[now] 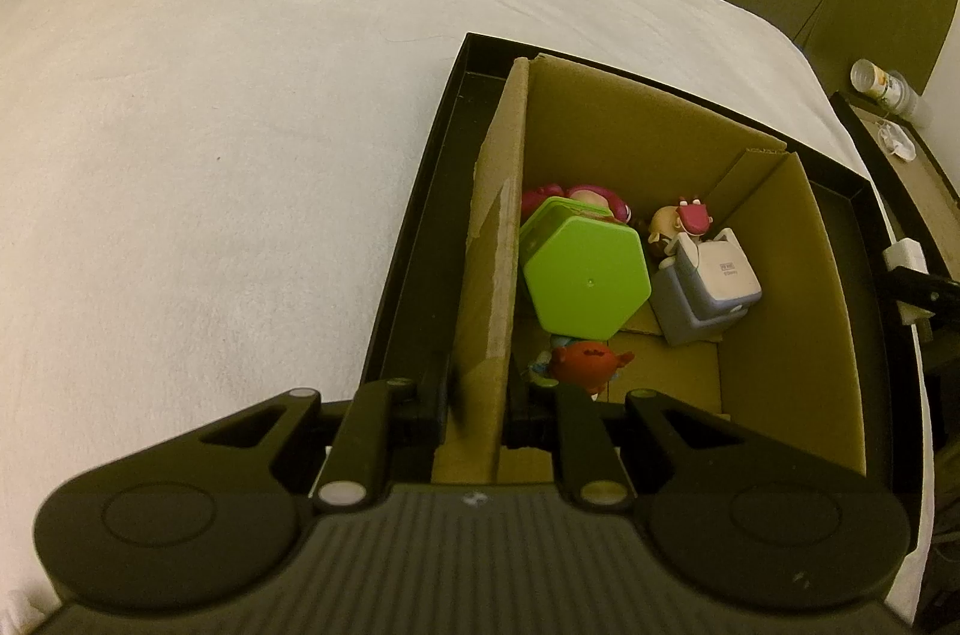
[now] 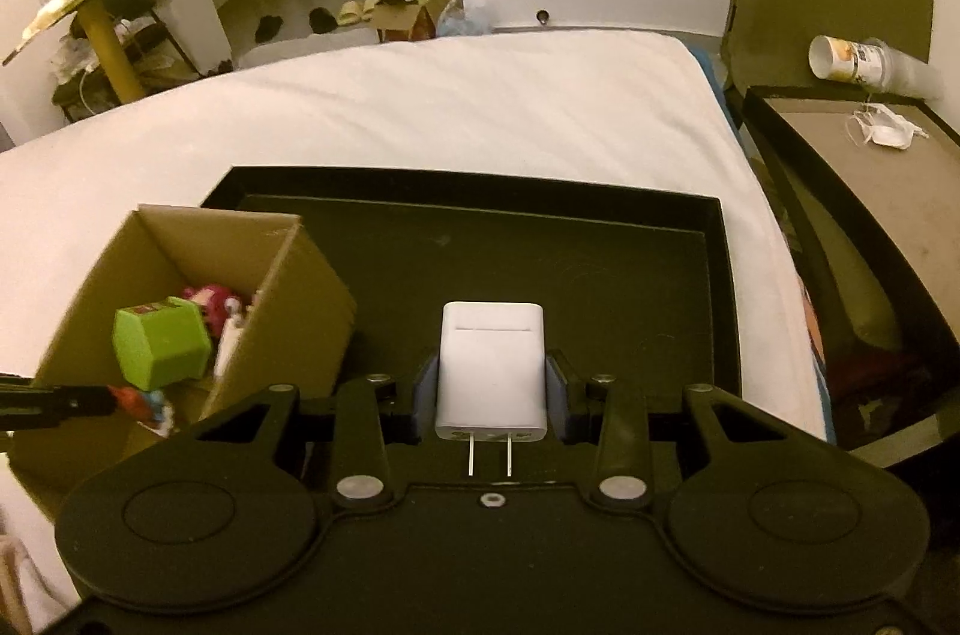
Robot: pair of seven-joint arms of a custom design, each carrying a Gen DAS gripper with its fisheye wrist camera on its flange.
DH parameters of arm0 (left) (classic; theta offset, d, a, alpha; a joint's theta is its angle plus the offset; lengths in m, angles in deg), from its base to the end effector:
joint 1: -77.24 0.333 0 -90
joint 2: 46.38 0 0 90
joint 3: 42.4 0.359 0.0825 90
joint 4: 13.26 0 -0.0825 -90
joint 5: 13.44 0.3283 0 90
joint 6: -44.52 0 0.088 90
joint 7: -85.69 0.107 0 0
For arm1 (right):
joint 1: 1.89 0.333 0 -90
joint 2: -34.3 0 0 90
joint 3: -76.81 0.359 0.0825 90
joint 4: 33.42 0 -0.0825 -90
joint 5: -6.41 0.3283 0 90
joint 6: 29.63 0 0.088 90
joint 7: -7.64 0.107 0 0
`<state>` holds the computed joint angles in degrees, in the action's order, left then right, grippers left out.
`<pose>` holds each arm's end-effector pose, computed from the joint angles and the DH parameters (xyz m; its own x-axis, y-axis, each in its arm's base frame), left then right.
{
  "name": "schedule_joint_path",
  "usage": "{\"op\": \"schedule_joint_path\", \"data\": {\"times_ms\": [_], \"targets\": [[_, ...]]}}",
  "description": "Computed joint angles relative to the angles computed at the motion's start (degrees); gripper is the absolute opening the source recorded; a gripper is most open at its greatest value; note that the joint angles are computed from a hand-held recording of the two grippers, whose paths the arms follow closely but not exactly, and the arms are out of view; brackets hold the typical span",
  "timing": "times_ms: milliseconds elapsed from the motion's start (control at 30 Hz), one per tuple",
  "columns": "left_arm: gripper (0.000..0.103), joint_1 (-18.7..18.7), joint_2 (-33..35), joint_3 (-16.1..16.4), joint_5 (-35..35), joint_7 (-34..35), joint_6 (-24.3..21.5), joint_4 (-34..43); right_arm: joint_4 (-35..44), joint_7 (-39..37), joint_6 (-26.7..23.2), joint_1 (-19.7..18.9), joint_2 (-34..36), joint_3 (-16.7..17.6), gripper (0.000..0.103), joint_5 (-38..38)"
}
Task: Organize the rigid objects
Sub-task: 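Lift the white USB wall plug and carry it over the box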
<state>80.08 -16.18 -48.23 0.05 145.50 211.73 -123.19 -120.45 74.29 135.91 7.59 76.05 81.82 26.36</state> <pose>0.6504 -0.0387 0.3486 0.2457 -0.9591 0.1403 -0.8523 -0.2827 -0.4401 0.7259 0.1479 0.3690 0.3307 -0.9401 -0.0825 -0.7572 -0.2122 -0.6178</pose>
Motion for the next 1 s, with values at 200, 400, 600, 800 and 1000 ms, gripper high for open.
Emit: {"op": "schedule_joint_path", "data": {"times_ms": [200, 400, 600, 800, 1000], "targets": [[0.015, 0.1, -0.04, -0.08, -0.03, 0.04, 0.04, -0.07, -2.53, -2.47, 0.97, -0.55, -2.33, 2.05, 0.037, 0.95], [0.015, 0.36, -0.12, -0.34, -0.25, 0.15, 0.16, -0.17, -3.37, -4.93, 1.49, 0.46, -3.5, 2.54, 0.037, 1.37], [0.015, 0.45, -0.19, -0.39, -0.45, 0.19, 0.34, -0.3, -3.86, -7.18, 1.34, 0.29, -4.41, 3.91, 0.037, 2.4], [0.015, 0.35, -0.24, -0.34, -0.39, 0.19, 0.32, -0.3, -4.44, -9.27, 1.21, 1.15, -4.96, 4.78, 0.037, 3.1], [0.015, 0.45, -0.22, -0.45, -0.4, 0.35, 0.32, -0.24, -4.54, -11.5, -0.16, 1.91, -5.04, 5.9, 0.037, 4.35]]}}
